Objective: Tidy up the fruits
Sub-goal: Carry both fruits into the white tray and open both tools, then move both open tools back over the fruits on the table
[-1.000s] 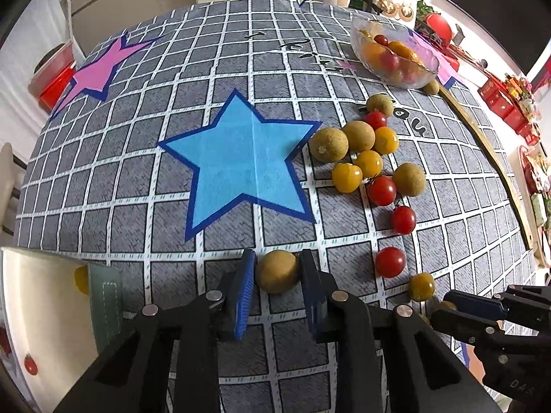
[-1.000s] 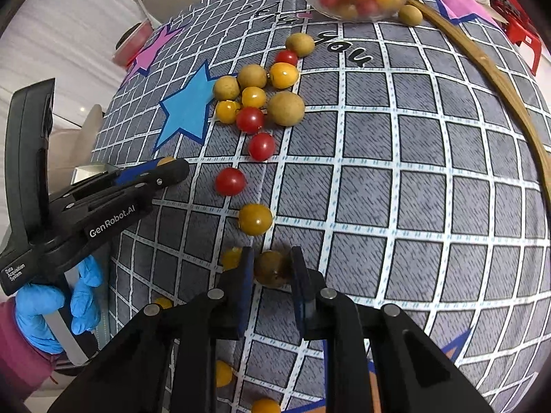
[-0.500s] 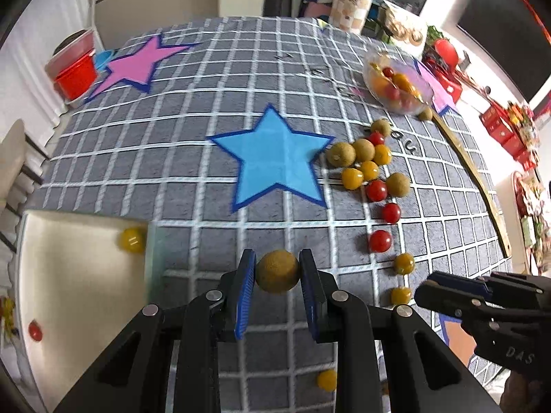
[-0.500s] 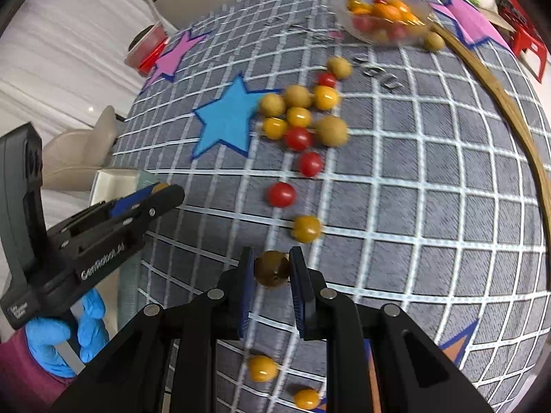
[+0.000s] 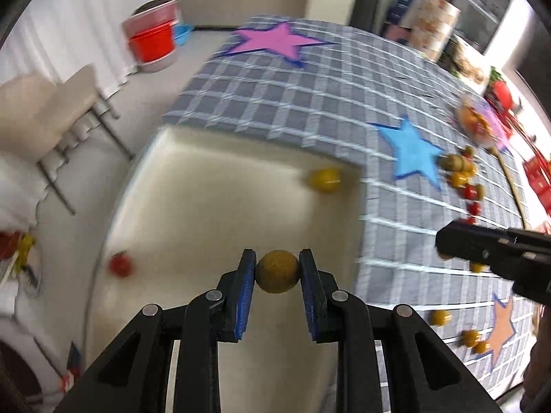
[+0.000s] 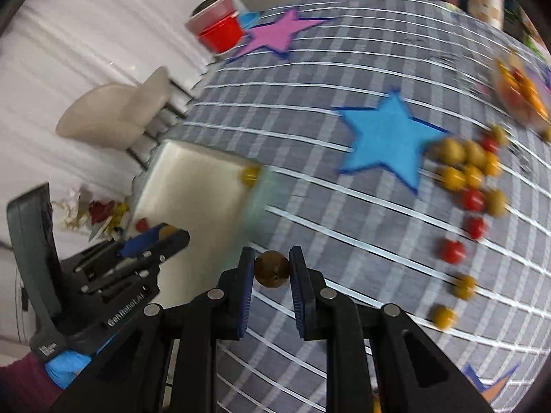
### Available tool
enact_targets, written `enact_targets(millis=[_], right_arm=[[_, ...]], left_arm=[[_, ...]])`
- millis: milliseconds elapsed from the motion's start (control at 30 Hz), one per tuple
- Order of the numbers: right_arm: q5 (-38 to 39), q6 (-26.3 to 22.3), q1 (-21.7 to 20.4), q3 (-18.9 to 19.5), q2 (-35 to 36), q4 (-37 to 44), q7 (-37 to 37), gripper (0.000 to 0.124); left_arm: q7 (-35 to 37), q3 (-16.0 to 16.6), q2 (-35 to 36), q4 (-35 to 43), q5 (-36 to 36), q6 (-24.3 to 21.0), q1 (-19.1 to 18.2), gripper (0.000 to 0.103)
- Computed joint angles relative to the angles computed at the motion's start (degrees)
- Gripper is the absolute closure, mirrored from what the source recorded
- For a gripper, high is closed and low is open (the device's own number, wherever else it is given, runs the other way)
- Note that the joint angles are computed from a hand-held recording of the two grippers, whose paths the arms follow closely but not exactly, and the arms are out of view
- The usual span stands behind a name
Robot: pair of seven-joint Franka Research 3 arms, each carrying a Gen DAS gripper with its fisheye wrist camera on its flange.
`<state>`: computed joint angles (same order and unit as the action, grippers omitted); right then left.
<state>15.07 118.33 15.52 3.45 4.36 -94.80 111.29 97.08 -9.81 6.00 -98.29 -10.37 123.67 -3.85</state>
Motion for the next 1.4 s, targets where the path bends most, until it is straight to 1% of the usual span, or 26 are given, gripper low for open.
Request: enact_targets(millis=[167,300,433,667,867,900,933,967,1000,1033,1067,1133,1200,1367,1400], right_arm=[[1.6,-2.2,2.0,1.4,9.3,10.5,-1.1,0.102],[1.6,-4.9,4.0,2.1,16.3,18.3,-1.5,0.102],[0.6,-7.3,5.7,2.0,21.3,23.9,-1.6,0.102],[-1.8,-11.4,7.8,1.4,26.0,29.2,-0.7,0.101],[-2.2,-11.0,8.3,1.2,26.3,29.5,-0.2,0.099],[-2.1,-11.4,8.4,1.3,27.2,30.7,0.2,0.099],[-1.8,-11.5,8.2,1.3,27.2,30.7,0.3,0.097],[-1.5,-11.4,8.0,1.2,27.1,30.7,0.4,0.089],[-1.3,-11.0,7.9,1.2,26.7,30.1,0.6,0.083],[-1.4,-10.2,7.8,1.0,26.0,29.2,1.0,0.067],[-1.5,-9.3,7.7,0.8,25.0,28.1,1.2,0.056],[-1.7,-6.5,7.5,0.5,22.8,25.4,1.8,0.054],[-1.7,-5.4,7.1,0.4,21.3,24.1,2.6,0.053],[-4.3,-2.3,6.2,-0.7,14.8,17.5,5.0,0.052],[-5.0,-1.8,5.9,-1.0,12.7,15.1,5.8,0.052]], left_arm=[[-2.2,1.7,-1.3,-3.5,4.6,2.5,1.4,0.076],[-3.1,2.6,-2.0,-5.5,6.6,2.9,2.7,0.076],[-4.7,2.8,-1.9,-6.8,8.0,3.3,3.2,0.076],[-6.2,2.3,-1.9,-8.7,9.0,4.2,3.0,0.076],[-5.7,2.1,-2.3,-9.7,10.8,4.9,2.4,0.075],[-5.8,2.1,-2.3,-9.6,11.2,4.8,2.3,0.062],[-5.7,2.1,-2.3,-9.5,11.3,4.8,2.3,0.047],[-5.9,2.1,-2.6,-9.8,11.3,5.3,2.2,0.020],[-6.3,2.1,-3.2,-10.7,11.7,6.9,2.2,0.018],[-6.0,2.2,-3.9,-11.4,11.7,8.1,2.2,0.018],[-5.3,2.2,-3.8,-11.2,11.5,7.8,2.2,0.018],[-5.5,2.1,-3.3,-10.3,12.8,6.3,1.9,0.018],[-4.8,1.9,-3.2,-9.7,12.5,5.4,1.7,0.018],[-2.4,1.1,-4.0,-8.6,11.4,5.0,0.6,0.018],[-1.7,0.9,-4.2,-8.5,11.1,5.0,0.3,0.018]])
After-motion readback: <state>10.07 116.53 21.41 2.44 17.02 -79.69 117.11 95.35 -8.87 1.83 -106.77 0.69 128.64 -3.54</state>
